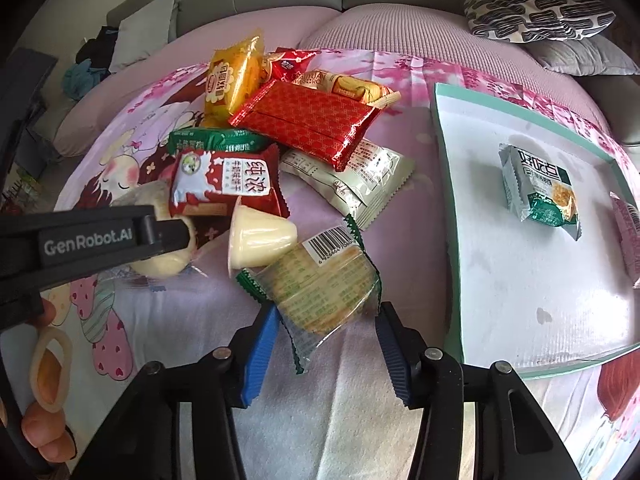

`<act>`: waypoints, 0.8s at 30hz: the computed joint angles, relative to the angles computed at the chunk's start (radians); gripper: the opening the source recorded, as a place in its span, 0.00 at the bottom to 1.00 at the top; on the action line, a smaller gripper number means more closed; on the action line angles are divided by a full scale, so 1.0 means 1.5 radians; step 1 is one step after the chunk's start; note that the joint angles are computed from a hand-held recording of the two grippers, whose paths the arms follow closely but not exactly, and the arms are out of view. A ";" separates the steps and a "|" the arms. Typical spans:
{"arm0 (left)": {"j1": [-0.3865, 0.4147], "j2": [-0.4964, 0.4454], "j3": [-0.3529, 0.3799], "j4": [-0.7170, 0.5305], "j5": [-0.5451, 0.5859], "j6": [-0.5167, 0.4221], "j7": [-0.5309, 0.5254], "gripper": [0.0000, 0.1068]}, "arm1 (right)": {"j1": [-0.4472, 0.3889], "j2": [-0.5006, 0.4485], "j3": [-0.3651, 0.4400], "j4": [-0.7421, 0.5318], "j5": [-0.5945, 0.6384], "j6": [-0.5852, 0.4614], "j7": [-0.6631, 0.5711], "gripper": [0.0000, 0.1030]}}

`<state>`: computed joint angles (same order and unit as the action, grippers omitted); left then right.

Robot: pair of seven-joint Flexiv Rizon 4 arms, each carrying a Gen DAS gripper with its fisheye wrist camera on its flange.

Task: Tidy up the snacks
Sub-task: 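Grasp the round biscuit pack with the right tool while the left tool grasps the bread bun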

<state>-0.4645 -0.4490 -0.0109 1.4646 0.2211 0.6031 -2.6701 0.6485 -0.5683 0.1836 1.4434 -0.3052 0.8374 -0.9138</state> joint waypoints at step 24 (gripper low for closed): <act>-0.004 0.043 -0.009 0.038 0.033 0.038 -0.024 0.50 | -0.022 0.032 0.016 0.028 0.031 0.014 -0.012 0.36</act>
<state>-0.4711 -0.3843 -0.0237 1.5222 0.2706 0.6607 -2.7065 0.6163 -0.5200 0.2071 1.4853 -0.2586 0.8586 -0.9310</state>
